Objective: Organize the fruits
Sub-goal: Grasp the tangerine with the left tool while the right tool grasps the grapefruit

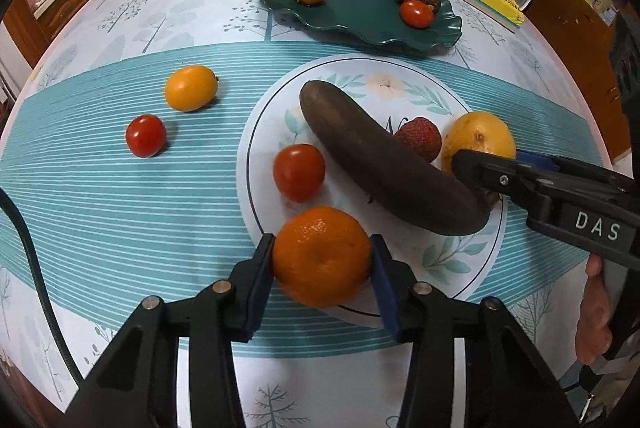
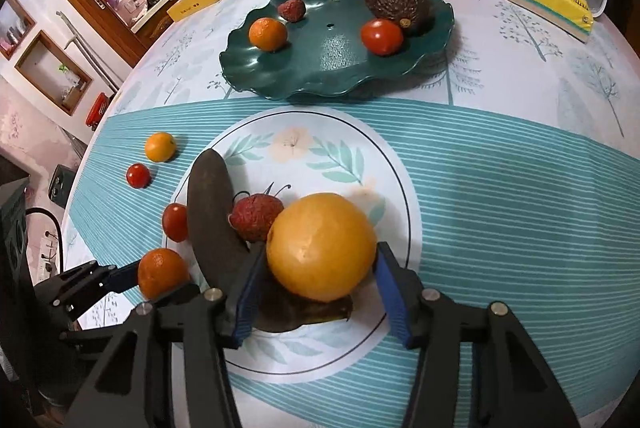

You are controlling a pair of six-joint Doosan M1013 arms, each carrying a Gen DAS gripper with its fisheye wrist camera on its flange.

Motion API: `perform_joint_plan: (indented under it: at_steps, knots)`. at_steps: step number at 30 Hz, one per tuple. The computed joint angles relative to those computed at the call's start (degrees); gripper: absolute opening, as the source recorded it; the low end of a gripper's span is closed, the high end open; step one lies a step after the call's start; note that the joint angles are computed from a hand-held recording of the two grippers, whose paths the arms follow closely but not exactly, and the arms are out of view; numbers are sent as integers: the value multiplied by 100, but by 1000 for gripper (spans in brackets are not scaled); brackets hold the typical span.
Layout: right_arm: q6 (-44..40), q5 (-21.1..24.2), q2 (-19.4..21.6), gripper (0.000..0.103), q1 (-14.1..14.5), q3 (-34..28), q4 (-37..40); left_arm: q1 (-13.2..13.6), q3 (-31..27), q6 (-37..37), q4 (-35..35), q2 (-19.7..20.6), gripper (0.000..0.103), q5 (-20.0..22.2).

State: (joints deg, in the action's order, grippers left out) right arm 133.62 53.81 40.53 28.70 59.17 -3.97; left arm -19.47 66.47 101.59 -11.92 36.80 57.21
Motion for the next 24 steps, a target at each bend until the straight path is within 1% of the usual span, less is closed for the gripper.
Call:
perform_joint_plan:
  at_steps: [6, 13, 19, 24]
  knots:
    - [124, -51, -32, 50, 31, 53, -147, 6, 3, -21, -36, -10, 43, 16]
    - [347, -109, -137, 50, 90, 137, -411, -12, 38, 110, -36, -145, 42, -180]
    - [452, -172, -239, 50, 174, 122, -684, 35, -94, 312, -212, -223, 42, -213]
    - [465, -167, -316, 50, 257, -22, -1045, 45, -364, 343, -148, -226, 42, -129]
